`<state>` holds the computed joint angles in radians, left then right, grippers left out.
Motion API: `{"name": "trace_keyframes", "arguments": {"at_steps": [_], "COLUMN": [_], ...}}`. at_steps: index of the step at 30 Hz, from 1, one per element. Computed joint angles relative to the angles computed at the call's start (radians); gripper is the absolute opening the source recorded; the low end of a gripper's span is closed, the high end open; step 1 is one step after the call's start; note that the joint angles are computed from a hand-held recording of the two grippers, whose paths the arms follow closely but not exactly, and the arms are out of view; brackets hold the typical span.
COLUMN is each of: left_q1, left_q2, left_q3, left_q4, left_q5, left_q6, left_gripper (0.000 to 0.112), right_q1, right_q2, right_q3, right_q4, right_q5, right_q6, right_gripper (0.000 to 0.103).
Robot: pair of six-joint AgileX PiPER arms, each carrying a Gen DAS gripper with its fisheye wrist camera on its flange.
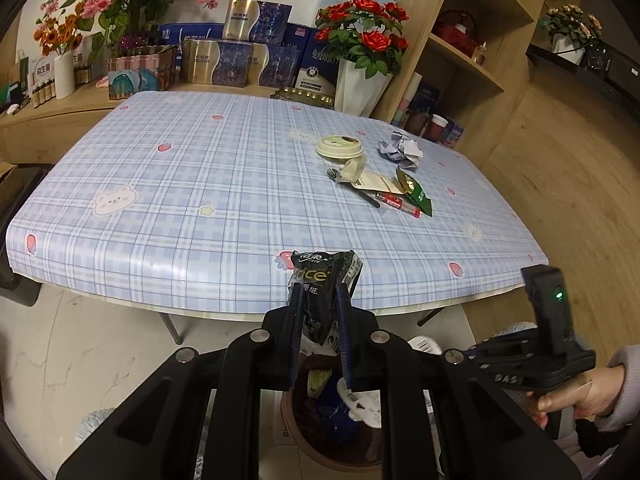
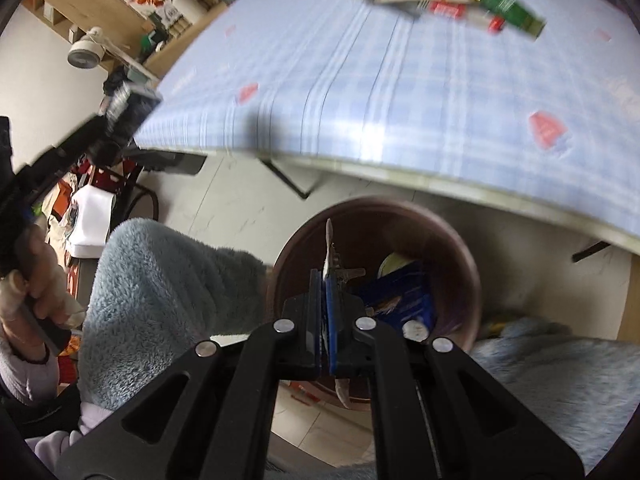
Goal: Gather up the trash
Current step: 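Carry the barcode card over the bin and open the right tool, then lower the black tissue pack into the bin and open the left tool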
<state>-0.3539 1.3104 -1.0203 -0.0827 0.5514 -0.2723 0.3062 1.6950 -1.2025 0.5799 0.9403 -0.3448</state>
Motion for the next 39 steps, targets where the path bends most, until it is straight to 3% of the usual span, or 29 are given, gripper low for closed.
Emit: {"name": "trace_keyframes", "arguments": {"at_steps": [15,16,20,24,27,30,36,39], "left_q1": [0.019,0.019,0.023,0.018,0.005,-0.011,-0.059,-0.086], "left_q2": [0.039,0.039,0.043,0.051,0.06,0.07,0.095,0.111], "left_q3": [0.011,0.011,0.012,0.013,0.013,0.009,-0.007,-0.013], "left_q4": [-0.044,-0.044,-0.053,-0.059,-0.054,-0.053,-0.032,-0.018], "left_q5": [-0.01,-0.01,-0.013,-0.016,-0.022,-0.025,-0.025,-0.026], "left_q6": [0.032,0.032,0.039,0.036,0.025,0.015,-0.013,-0.033], "left_gripper": [0.016,0.016,0.016,0.016,0.016,0.016,0.017,0.017], "right_q1": [0.087,0.093,0.058,0.009,-0.008,-0.017,-0.052,-0.043], "right_q2": [0.21,0.206,0.154,0.058,-0.045,-0.142,-0.267,-0.295], "right_q3": [-0.038,-0.04,-0.013,0.042,0.108,0.177,0.28,0.322], "right_q4": [0.133,0.109,0.073,0.018,-0.027,-0.059,-0.119,-0.225], "right_q5": [-0.067,-0.079,-0.137,-0.213,-0.31,-0.427,-0.639,-0.717], "right_q6": [0.023,0.035,0.036,0.033,0.033,0.02,-0.011,0.08], "right_gripper": [0.011,0.015,0.06,0.071,0.092,0.098,0.097,0.097]}}
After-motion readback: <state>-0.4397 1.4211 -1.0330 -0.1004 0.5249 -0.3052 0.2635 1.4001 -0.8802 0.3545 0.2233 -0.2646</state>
